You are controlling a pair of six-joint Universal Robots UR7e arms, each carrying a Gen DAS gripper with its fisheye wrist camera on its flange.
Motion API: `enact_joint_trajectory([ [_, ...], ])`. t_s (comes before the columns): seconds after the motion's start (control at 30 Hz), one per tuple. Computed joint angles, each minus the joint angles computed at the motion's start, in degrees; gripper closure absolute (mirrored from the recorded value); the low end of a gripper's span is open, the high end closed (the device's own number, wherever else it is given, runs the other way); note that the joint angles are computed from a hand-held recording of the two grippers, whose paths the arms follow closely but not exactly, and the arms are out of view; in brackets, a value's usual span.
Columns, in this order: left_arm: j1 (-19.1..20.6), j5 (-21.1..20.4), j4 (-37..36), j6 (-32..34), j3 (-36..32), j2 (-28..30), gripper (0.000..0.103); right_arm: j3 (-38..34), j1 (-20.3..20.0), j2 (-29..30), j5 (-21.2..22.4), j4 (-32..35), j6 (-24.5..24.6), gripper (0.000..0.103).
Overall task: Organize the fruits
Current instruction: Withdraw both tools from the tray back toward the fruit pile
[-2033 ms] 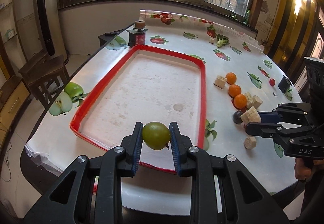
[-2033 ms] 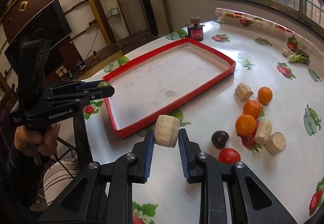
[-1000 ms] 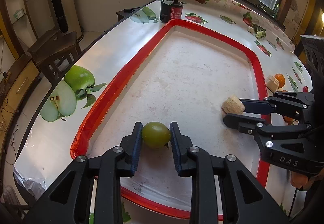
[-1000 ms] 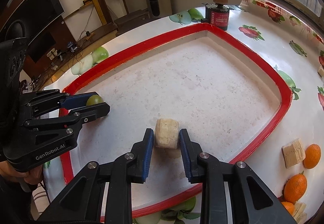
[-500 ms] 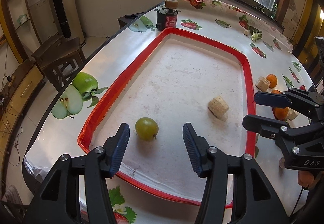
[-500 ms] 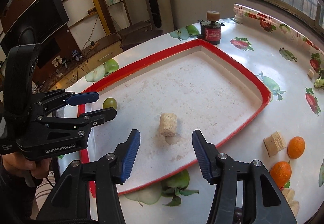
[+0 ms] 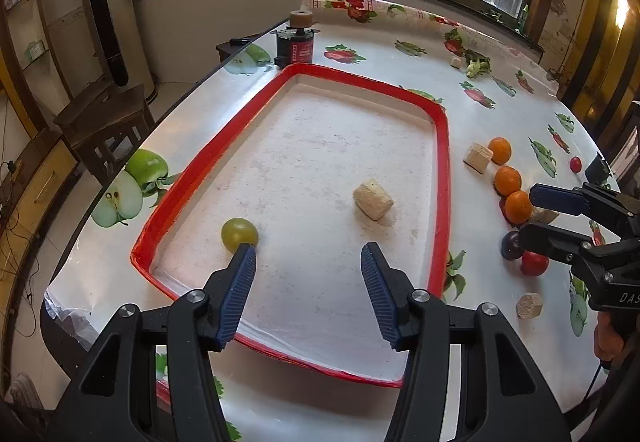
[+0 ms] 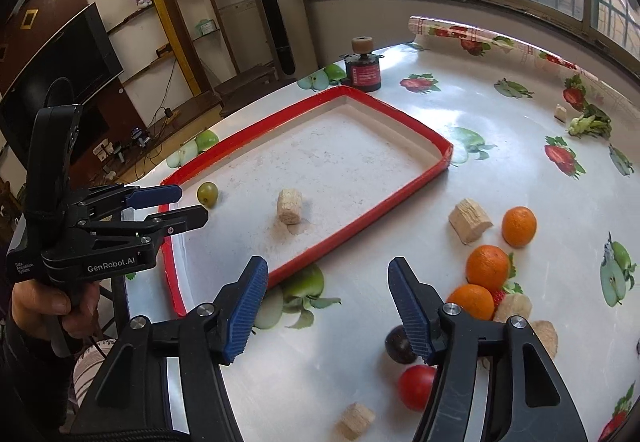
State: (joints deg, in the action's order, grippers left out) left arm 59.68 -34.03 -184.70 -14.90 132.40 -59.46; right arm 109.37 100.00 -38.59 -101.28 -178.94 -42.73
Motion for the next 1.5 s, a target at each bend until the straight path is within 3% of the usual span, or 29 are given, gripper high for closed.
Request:
enact_joint_trajectory([
  [0.8, -5.05, -6.23, 2.81, 0.13, -3.72, 7.2, 0.048, 8.66, -10.9, -11.67, -1.46, -7.05, 1.8, 0.037],
  [1.1, -6.65, -10.94, 4.29, 0.89, -6.79, 11.47, 0.048, 9.77, -14.77, -14.62, -1.18, -8.55, 2.59, 0.037],
  [1.5, -5.38, -17.26, 8.36, 2.54, -13.24, 16.7, 0.048, 7.24, -16.77, -14.69, -3.48, -10.0, 2.12, 0.037],
])
